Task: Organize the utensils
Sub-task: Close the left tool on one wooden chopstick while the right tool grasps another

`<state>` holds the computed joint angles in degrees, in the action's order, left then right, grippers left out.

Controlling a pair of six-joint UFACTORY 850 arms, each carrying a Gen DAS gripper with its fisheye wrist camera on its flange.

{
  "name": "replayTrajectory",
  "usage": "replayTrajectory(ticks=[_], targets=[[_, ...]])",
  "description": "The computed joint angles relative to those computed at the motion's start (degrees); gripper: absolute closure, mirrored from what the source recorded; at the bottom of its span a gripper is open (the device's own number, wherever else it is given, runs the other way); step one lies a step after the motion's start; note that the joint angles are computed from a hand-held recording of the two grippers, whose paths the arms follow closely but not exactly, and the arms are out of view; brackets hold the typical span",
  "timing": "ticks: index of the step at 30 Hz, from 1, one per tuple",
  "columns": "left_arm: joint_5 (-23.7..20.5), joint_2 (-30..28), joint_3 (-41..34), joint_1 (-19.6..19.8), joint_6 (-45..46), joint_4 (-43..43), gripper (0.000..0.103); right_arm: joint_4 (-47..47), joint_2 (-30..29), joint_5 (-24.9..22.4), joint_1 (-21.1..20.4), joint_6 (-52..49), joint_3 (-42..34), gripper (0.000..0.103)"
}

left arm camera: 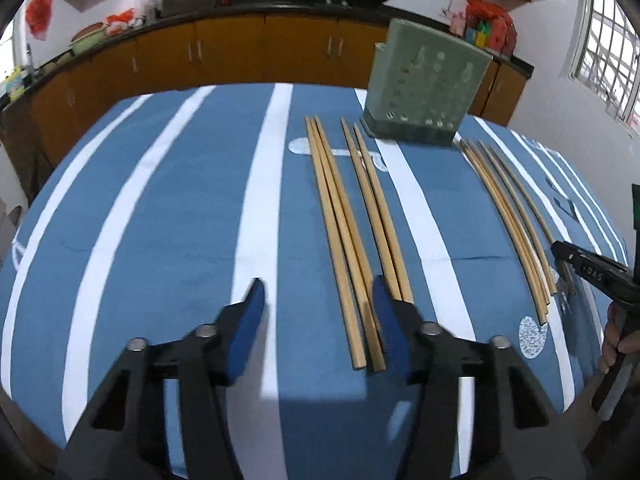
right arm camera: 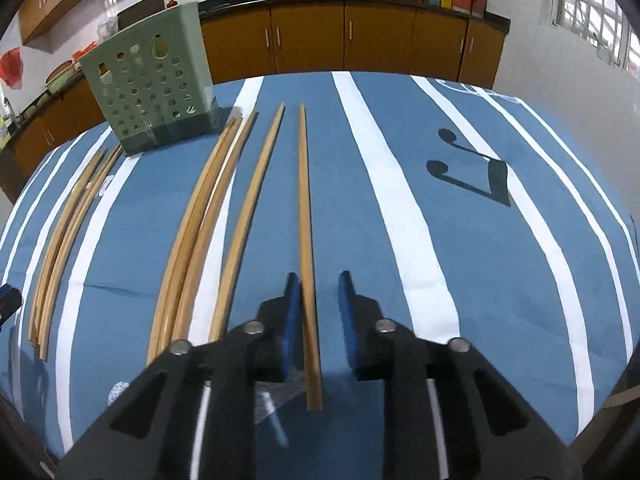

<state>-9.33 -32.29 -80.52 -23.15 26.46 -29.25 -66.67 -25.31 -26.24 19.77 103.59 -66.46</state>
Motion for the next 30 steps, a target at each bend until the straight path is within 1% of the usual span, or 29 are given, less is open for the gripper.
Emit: replayTrajectory(ticks=[2, 5, 6, 11, 15, 17, 18, 21, 27, 29, 30], targets=[[-1.3, -1.0, -1.5, -0.2, -4.3, 4.6, 0.066, -0.3, 0.0, 0.0, -0.1, 0.1, 0.0, 0.089], [-3.2, -2.3, -3.4, -0.2, -8.1, 8.6, 0.076, -0.2, -0.5, 0.0, -0.4, -0.4, -0.7, 0.089], [-3.7, -2.4, -3.5, -0.1, -6.5, 7.3, 0.076, -0.1, -0.6, -0.1, -0.4, -0.7, -0.8, 0.089], [-5.3, -3.6, -5.4, -0.6, -8.0, 10.3, 0.08, 1.0, -1.1, 0.1, -0.6, -2.2, -1.6, 0.089], [-5.7, -4.4, -6.6, -1.3, -13.8, 17.4, 0.086, 1.3, -1.5, -0.1, -0.5, -3.2, -2.1, 0.089], [-6.3, -5.1, -7.7, -1.4, -15.9, 19.6, 0.094, 1.8, -1.8, 0.0, -0.6, -4.5, -2.6, 0.092], [-6.7, -5.8, -8.8, -1.3, -16.2, 19.9, 0.094, 2.3, -2.0, 0.1, -0.8, -5.4, -2.9, 0.095], [-7.5, -7.9, -12.0, -0.7, -18.9, 22.5, 0.095, 3.0, -3.0, 0.2, -1.5, -7.2, -4.4, 0.095], [-9.8, -12.5, -19.3, 0.9, -19.0, 20.0, 0.096, 0.4, -5.3, 0.3, -3.7, -4.9, -7.1, 0.095], [-9.8, -13.3, -20.5, 1.5, -15.9, 15.8, 0.096, -0.8, -5.9, 0.1, -4.3, -3.4, -7.7, 0.095], [-9.2, -13.5, -20.5, 1.8, -12.9, 12.6, 0.096, -1.8, -6.1, 0.1, -4.5, -2.5, -7.9, 0.095]])
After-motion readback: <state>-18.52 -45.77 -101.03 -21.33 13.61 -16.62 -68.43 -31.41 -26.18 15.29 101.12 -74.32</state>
